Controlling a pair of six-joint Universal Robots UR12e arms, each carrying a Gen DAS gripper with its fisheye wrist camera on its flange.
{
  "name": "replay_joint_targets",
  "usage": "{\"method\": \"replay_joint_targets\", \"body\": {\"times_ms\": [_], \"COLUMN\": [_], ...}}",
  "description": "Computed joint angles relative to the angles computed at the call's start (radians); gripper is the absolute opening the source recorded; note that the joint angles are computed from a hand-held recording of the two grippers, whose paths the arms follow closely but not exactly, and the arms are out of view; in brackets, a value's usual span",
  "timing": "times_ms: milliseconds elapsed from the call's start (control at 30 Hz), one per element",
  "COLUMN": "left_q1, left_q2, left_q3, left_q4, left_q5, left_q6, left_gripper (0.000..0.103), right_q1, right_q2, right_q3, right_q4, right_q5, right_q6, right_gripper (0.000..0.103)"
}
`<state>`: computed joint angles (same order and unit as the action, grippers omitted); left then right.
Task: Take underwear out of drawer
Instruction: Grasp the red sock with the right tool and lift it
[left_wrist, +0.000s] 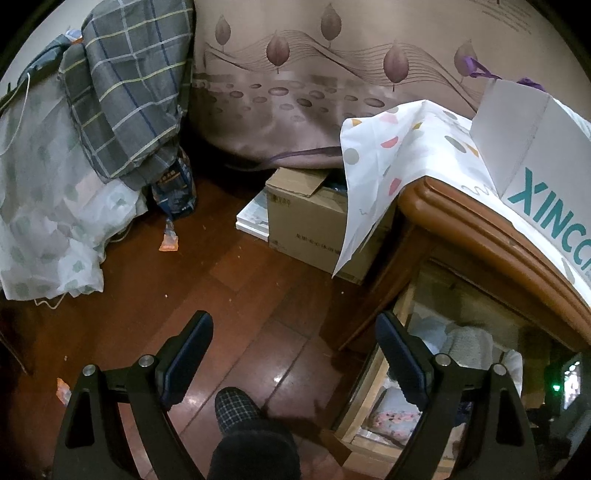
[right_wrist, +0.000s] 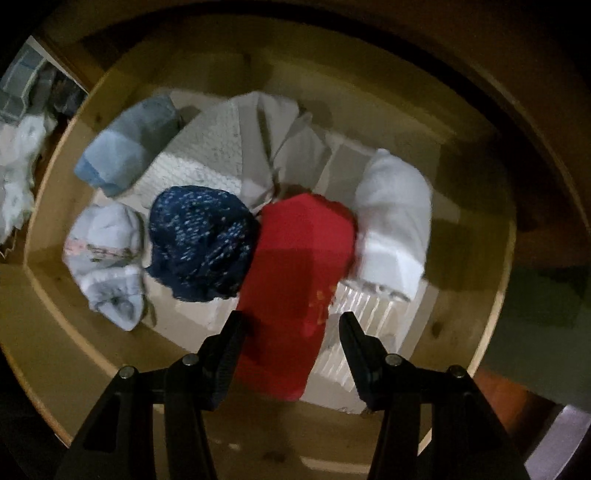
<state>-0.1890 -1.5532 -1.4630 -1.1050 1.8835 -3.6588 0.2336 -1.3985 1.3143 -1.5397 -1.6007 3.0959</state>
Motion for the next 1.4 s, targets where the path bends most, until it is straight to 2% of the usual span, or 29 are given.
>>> {"method": "replay_joint_targets", "body": {"times_ms": [267, 533, 700, 733, 767, 867, 1033, 1167, 1200, 1400], "left_q1": [0.001, -0.001, -0.002, -0.002, -0.001, -0.006, -0.016, -0.027, -0.029, -0.054], "left_q2": [0.0, -0.003, -0.004, -0.004, -0.004, -0.005, -0.013, -0.019, -0.02, -0.032], "left_q3": [-0.001, 0.0, 0.001, 0.002, 0.001, -0.001, 0.008, 0.014, 0.015, 0.022], "left_q4": [0.001, 0.0, 0.0, -0.002, 0.0, -0.001, -0.01, -0.011, -0.01, -0.01], "left_q5": [-0.005, 0.0, 0.005, 0.005, 0.004, 0.009, 0.01, 0.006, 0.001, 0.019], "left_q6": [0.001, 0.007, 0.012, 0.015, 0.02, 0.034, 0.057, 0.09, 0.102, 0.173], "left_gripper": [0.088, 0.088, 0.088, 0.088, 0.088, 0.088, 0.088, 0.088, 0.088, 0.088], "right_q1": [0.004, 0.029, 0.02, 0.018, 0.017, 0.015, 0.009, 0.001, -0.009, -0.029], "right_q2": [0.069, 0.143, 0.158, 0.157, 0.157, 0.158, 0.133, 0.091, 0.079, -0.024], "right_q3": [-0.071, -0.155, -0.167, -0.166, -0.167, -0.177, -0.173, -0.145, -0.135, -0.019], "right_q4": [0.096, 0.122, 0.128, 0.125, 0.121, 0.125, 0.123, 0.068, 0.067, -0.102], "right_q5": [0.014, -0.038, -0.006, -0.001, 0.002, 0.002, 0.014, 0.033, 0.067, 0.068], "right_q6": [-0.033, -0.059, -0.046, -0.047, -0.045, -0.062, -0.067, -0.067, -0.051, -0.016], "right_gripper": [0.054, 0.054, 0.053, 0.051, 0.04, 0.034, 0.032, 0.029, 0.029, 0.029]}}
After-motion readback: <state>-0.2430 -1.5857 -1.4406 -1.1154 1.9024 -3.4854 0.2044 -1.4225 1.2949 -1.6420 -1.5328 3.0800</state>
